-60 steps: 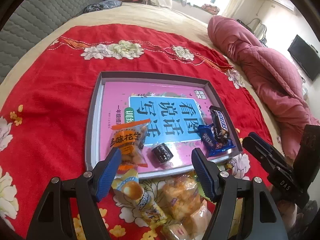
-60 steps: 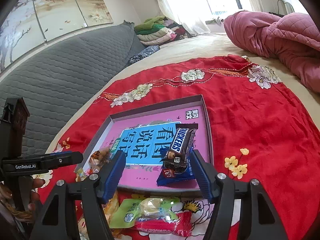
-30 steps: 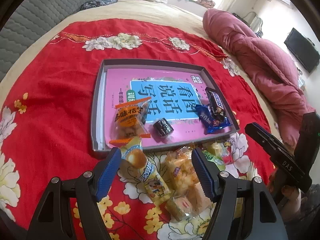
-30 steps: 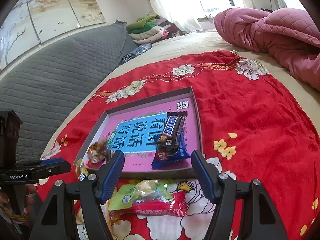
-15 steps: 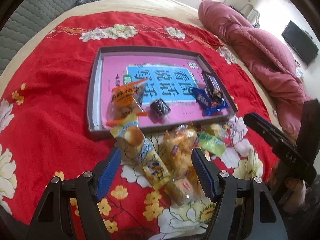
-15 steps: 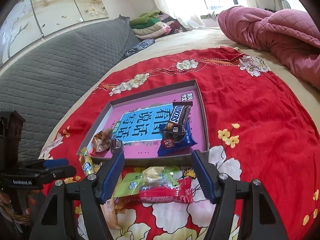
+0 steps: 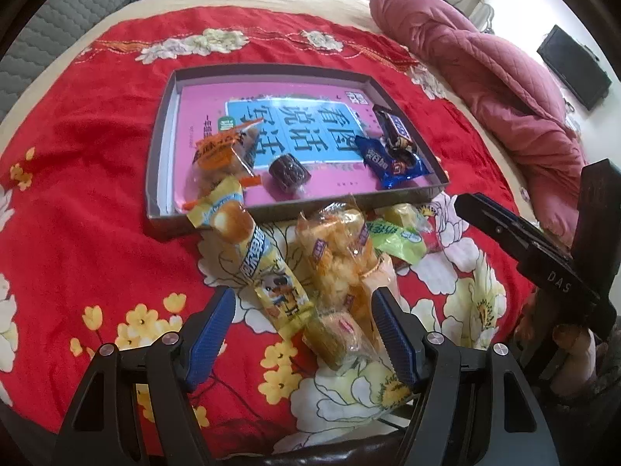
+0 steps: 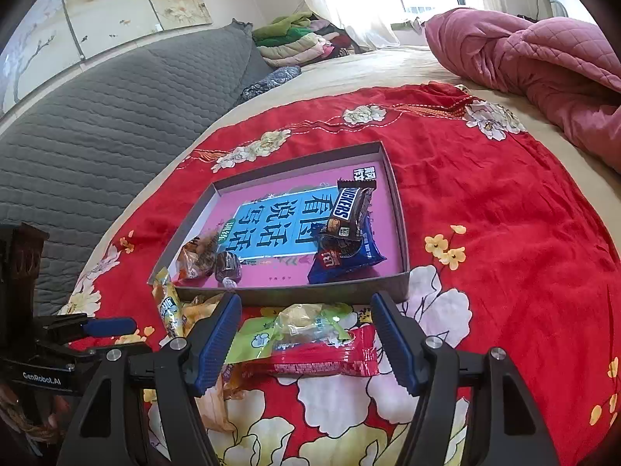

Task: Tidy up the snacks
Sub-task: 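Withdraw both open tools from the tray toward the remaining snacks, then grasp the green snack packet with the right tool while the left grasps the square biscuit packet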

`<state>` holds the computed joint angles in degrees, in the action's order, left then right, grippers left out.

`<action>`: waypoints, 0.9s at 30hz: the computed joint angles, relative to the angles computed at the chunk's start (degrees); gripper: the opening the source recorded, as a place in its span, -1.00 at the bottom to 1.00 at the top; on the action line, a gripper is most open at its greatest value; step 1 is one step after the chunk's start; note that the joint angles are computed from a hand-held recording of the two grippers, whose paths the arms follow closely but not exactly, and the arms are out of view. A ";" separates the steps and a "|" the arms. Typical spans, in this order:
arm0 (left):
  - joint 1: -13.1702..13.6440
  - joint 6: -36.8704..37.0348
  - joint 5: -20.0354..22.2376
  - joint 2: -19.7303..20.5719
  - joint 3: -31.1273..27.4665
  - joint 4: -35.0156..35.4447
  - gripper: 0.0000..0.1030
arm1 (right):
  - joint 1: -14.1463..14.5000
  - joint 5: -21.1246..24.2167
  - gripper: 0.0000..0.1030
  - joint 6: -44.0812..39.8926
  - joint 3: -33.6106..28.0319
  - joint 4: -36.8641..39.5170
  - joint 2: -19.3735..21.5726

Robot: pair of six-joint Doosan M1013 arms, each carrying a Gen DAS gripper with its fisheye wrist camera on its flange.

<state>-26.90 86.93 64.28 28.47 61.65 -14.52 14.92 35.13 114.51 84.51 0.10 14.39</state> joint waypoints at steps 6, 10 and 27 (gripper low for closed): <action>-0.08 0.18 0.79 -0.09 0.42 -0.51 0.45 | 0.10 0.31 0.34 0.29 0.03 -0.32 0.01; -0.31 0.28 1.17 -0.15 0.63 -0.32 0.44 | 0.11 0.27 0.34 0.23 0.07 -0.16 0.00; -1.35 0.17 3.37 0.36 0.71 1.74 0.44 | -0.04 1.32 0.35 -3.74 -0.30 3.21 0.54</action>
<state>-28.25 87.11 67.66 28.83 62.36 -12.78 14.88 36.45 110.77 84.21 3.31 14.93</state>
